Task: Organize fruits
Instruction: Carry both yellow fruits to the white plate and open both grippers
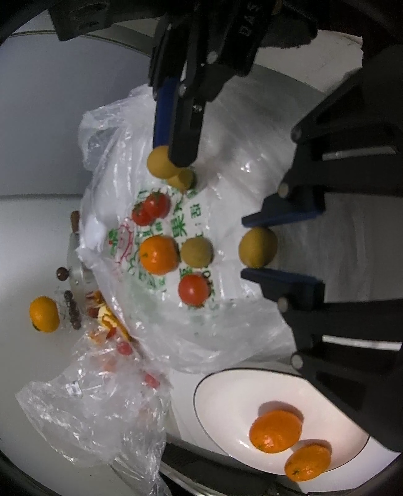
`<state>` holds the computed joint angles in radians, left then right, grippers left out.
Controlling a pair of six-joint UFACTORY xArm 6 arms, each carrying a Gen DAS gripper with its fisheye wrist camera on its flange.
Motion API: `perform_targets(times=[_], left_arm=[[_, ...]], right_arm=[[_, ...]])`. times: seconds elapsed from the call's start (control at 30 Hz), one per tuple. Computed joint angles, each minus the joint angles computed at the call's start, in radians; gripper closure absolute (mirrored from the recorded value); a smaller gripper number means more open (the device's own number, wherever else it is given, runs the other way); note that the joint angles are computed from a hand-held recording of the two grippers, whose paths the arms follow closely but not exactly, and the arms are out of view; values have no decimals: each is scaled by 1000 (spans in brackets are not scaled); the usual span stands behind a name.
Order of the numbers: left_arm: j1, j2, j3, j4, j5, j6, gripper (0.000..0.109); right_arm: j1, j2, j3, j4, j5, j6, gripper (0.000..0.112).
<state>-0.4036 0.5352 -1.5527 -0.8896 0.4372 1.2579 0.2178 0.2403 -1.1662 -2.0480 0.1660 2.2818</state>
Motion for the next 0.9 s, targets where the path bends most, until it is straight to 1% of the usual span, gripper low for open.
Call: perform_targets(times=[0.07, 0.2, 0.4, 0.57, 0.77, 0.9], left_arm=[[9, -14, 6, -37, 15, 23, 81], [33, -63, 41, -144, 30, 112, 81], [83, -97, 64, -224, 36, 165, 81], [126, -108, 70, -275, 45, 203, 81], [173, -95, 53, -302, 60, 221, 81], [198, -89, 49, -319, 71, 239, 81]], right_arm=[[4, -6, -1, 21, 5, -25, 86], [17, -7, -12, 77, 12, -96, 86], [46, 19, -57, 166, 18, -203, 86], [77, 60, -116, 251, 20, -308, 86], [111, 117, -187, 392, 27, -474, 86], [132, 149, -227, 471, 41, -559, 86]])
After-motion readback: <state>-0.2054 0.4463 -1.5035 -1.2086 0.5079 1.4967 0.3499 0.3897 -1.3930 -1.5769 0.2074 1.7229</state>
